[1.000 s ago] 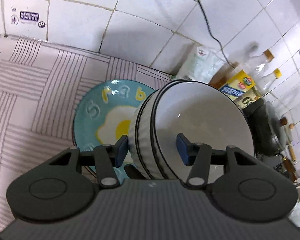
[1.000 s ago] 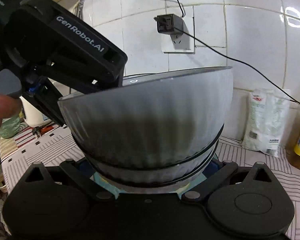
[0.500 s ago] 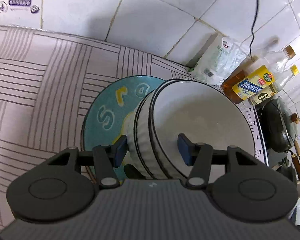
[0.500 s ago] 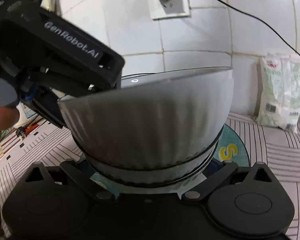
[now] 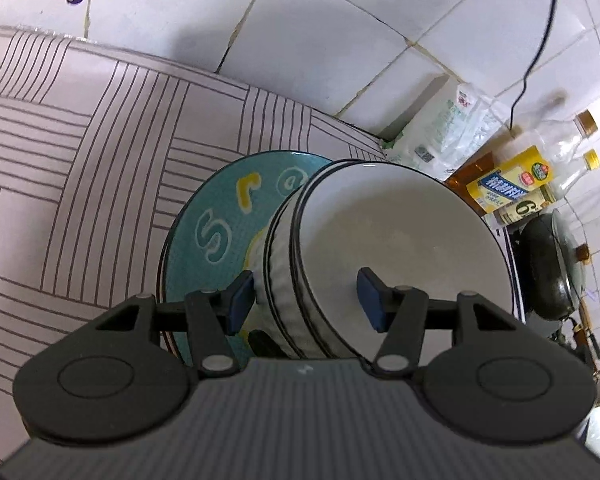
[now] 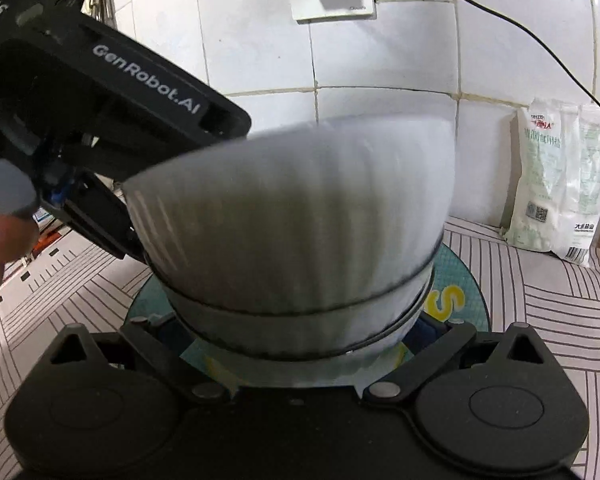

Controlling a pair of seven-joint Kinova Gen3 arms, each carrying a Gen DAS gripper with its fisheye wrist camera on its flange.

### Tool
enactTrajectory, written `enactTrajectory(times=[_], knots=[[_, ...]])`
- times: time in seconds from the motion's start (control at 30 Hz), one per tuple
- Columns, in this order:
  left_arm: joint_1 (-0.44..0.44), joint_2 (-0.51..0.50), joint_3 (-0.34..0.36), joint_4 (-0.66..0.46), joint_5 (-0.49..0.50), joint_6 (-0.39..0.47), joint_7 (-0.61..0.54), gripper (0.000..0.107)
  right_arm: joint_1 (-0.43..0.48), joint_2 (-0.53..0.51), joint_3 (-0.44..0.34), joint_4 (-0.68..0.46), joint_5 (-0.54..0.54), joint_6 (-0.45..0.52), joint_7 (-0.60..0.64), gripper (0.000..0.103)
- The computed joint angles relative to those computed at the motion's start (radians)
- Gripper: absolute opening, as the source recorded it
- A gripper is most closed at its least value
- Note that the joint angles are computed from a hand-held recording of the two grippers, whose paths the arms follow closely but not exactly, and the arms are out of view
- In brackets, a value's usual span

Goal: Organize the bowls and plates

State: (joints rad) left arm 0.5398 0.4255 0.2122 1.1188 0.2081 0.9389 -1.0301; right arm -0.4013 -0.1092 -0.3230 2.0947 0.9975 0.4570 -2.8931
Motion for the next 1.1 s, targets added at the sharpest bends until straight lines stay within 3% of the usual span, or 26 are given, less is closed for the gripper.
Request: enactTrajectory(times=[0.1,0.23,0.3,0.4,0.5,0.67,0.83,0.93,1.1], knots=[[0.006,-0.007,-0.007,0.02,-0.001,-0.026,0.023,0.057,0.012,0.011,-0.018,-0.028,-0.059,0.025,0.047,0.102],[0.023,-0.016,0.026,0.017,-0.129,-0.015,0.129,0.06,-0.078,-0.004,0.081,-0.06,-0.222,0.05,0.142,0.103],[0.096,-0.015,-0.048,-0.034,-0.186,0.064,0.21,0.06,-0.058,-0.019,0.037,-0.088,-0.287,0.131,0.172,0.103],[0.205,-0.02,-0.143,-0.084,-0.294,0.14,0.323,0.062,-0.003,-0.084,-0.091,-0.1,-0.265,0.253,0.116,0.103],[0.234,-0.044,-0.118,-0.083,-0.409,0.167,0.391,0.063,-0.029,-0.144,-0.102,-0.103,-0.288,0.316,0.102,0.103],[0.271,-0.08,-0.09,-0.092,-0.49,0.22,0.421,0.064,0.006,-0.18,-0.187,-0.138,-0.347,0.436,0.075,0.103],[0.337,-0.097,-0.072,-0.131,-0.577,0.302,0.471,0.067,0.014,-0.176,-0.196,-0.219,-0.455,0.608,0.141,0.103],[0.383,-0.108,-0.064,-0.139,-0.634,0.341,0.472,0.07,0.014,-0.184,-0.235,-0.249,-0.431,0.706,0.091,0.103],[0.428,-0.124,-0.043,-0.151,-0.668,0.422,0.46,0.075,0.05,-0.272,-0.22,-0.249,-0.461,0.744,0.045,0.103]])
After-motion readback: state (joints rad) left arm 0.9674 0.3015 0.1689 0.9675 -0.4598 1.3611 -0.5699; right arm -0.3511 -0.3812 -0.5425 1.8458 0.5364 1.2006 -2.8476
